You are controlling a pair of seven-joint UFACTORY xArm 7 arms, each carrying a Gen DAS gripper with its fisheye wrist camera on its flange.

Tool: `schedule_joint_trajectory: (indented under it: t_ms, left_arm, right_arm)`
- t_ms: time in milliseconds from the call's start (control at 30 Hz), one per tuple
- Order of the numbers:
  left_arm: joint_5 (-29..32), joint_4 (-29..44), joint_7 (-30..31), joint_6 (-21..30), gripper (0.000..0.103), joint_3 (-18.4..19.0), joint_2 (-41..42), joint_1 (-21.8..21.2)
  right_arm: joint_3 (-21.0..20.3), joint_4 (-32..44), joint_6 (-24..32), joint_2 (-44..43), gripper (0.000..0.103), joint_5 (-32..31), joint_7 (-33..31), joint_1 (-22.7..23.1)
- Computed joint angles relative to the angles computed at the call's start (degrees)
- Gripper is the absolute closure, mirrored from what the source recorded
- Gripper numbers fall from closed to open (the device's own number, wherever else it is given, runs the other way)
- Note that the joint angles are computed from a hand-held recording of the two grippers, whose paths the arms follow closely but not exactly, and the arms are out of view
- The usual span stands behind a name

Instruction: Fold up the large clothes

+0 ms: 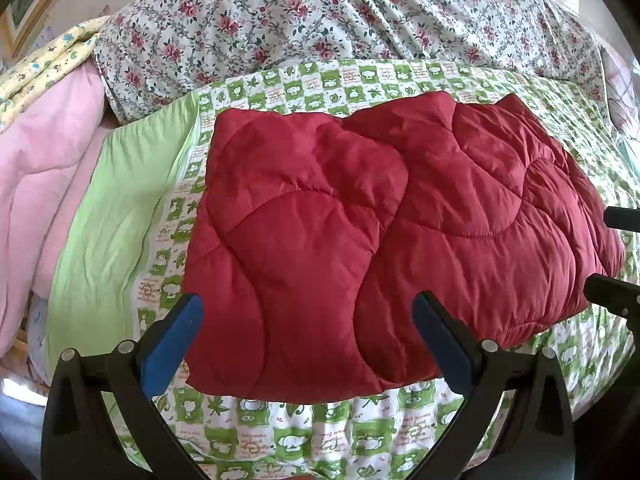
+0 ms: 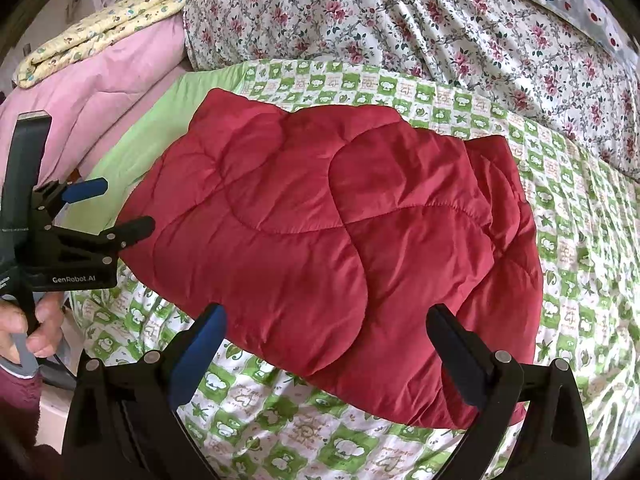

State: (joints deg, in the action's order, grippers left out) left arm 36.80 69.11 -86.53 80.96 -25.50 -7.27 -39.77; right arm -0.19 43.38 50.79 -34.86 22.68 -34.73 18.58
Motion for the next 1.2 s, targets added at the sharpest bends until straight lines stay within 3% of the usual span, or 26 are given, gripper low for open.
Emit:
schedule_joint_trajectory:
  t_ms: [1200]
  left_arm:
    - [0.50,0.14,0.93,-0.94,0.000,0.59,0.13,0.68]
  right_arm:
    - [0.50,1.63,-0.45,2.43,0.002,0.08,0.11,-0.38]
